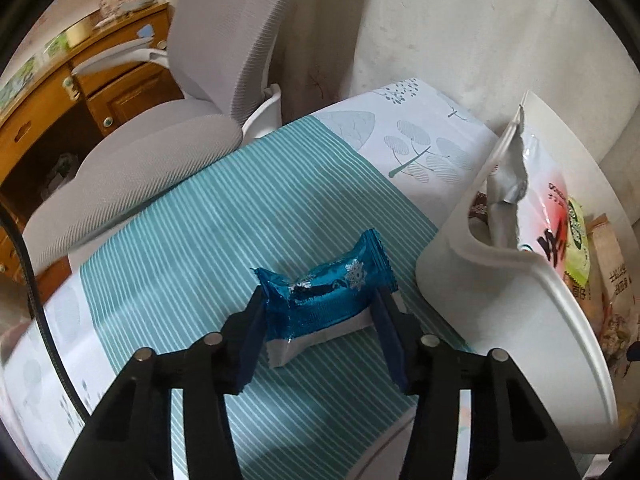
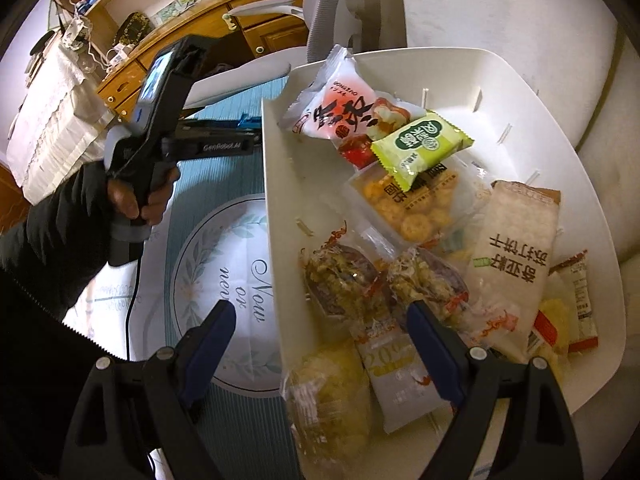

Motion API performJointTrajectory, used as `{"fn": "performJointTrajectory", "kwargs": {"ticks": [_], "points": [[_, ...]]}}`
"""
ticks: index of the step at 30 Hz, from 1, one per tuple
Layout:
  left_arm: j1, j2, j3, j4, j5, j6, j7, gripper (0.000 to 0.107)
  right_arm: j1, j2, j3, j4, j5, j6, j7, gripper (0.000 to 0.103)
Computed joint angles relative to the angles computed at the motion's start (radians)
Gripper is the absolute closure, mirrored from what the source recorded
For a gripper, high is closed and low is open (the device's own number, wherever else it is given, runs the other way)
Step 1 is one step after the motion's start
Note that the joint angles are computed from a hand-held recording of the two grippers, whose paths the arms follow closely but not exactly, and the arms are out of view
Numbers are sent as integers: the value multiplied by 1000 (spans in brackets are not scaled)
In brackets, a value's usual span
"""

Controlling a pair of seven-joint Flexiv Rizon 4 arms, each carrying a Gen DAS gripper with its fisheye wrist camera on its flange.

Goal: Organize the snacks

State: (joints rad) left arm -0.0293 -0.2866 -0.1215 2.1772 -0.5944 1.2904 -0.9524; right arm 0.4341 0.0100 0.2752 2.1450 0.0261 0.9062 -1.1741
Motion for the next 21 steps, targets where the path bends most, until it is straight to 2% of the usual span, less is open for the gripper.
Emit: {"fn": "performJointTrajectory", "kwargs": {"ticks": [6,10,16,21], "points": [[-19,68,7,79,-69,-4,-69,66,0,32,4,3,-14,-25,29,15],[-47,137,54,132,-27,-60,-164,68,4,59,6,13,-11,-25,20,15],[-93,281,88,235,-116,-107,-203,69,5,90,2,32,20,-3,-22,15],[-146,414,121,300,-94,-106,-346,71,-1,116,-9,58,58,34,-60,15]]}}
